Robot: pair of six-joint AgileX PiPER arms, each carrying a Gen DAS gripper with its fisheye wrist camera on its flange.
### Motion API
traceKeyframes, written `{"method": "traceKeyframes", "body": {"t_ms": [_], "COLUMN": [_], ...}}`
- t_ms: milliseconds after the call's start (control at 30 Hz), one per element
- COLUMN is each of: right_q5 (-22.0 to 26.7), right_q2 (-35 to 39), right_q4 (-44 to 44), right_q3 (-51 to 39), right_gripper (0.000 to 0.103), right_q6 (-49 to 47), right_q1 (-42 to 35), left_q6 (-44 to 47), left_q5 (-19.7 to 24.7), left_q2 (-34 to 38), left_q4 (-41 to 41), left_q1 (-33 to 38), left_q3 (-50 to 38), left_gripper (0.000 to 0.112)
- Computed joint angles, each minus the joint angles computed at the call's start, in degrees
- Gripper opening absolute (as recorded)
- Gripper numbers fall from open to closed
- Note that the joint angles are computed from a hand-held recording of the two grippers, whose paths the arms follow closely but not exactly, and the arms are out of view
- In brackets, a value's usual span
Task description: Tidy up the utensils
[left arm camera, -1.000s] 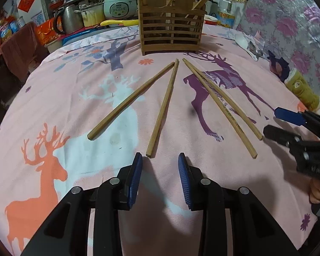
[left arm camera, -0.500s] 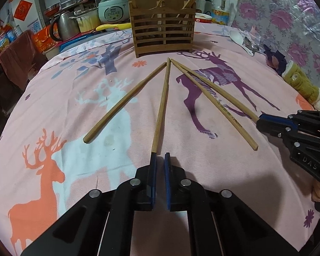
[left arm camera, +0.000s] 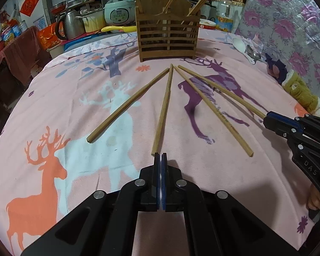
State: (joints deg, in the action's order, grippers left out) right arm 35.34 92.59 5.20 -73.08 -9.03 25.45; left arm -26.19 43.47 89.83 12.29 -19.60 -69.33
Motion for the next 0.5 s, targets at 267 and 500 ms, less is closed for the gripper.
{"method": "traceKeyframes", "body": {"t_ms": [267,500], "right_q5": [-2.29,-3.04], "right_q2": [-3.88,-8.42], "right_q4": [-2.41,-4.43], "right_q3": [3.00,4.83], "right_gripper": [0.007,0.007], "right_q6": [3.50,5.77], "right_q1": [0.45,0.86], "left_q6": [-2.58,-5.66], "left_q5": [0.90,2.65], "left_q2": [-1.91,-5.89], "left_q4": [1.36,4.89], "left_q1": [-1.69,-4.04], "left_q3": [-0.63,-1.01], "left_gripper": [0.002,0.002]}}
